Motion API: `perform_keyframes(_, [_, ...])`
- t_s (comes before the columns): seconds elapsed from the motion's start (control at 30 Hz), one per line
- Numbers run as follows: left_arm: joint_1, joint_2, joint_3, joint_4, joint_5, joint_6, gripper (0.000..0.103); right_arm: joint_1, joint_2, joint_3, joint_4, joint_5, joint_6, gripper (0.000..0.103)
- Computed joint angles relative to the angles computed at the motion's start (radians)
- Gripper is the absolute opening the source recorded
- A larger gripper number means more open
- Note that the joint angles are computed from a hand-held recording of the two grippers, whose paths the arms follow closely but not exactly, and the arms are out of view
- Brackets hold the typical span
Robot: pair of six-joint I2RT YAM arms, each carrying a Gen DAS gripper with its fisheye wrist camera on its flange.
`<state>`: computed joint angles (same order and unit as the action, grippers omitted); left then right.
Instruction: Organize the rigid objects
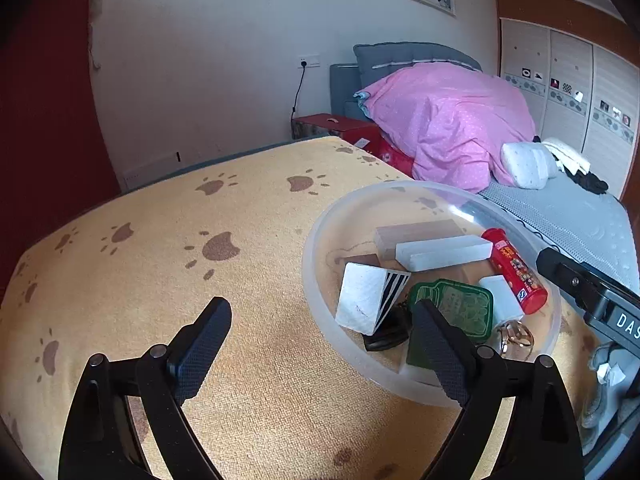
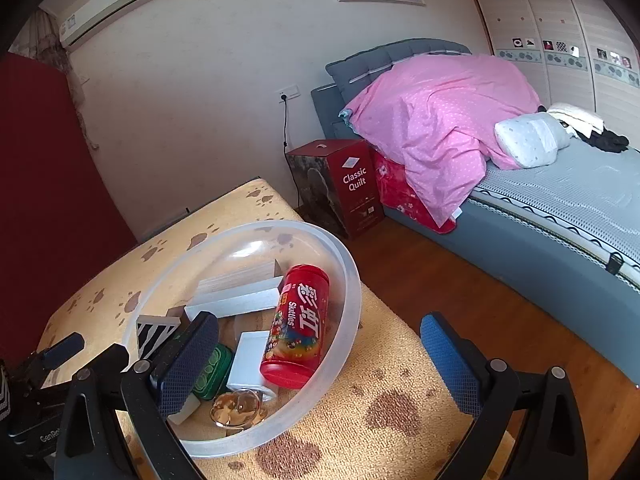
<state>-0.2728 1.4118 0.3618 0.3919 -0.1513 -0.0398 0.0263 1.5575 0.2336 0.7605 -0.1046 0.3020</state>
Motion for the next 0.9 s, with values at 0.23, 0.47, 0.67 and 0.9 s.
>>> perform_keyframes(0.23, [-0.032,-0.062,-0.045,-0.010,-0.081,0.001,0.093,0.002,0.000,-0.005,0.011,0.003,0.002,0.103])
perform_keyframes(0.47, [-0.053,-0.138,-0.087,-0.044,-0.120,-0.002,0.097,0.042,-0.057,-0.020,-0.017,0.047,-0.024,0.103])
perform_keyframes(0.67, [-0.038,-0.221,-0.123,-0.077,-0.112,-0.009,0.101,0.090,-0.148,-0.036,-0.105,0.060,-0.049,0.103])
perform_keyframes(0.9, [-0.031,-0.268,-0.138,-0.097,-0.125,-0.023,0.102,0.122,-0.226,-0.051,-0.197,0.072,-0.059,0.103])
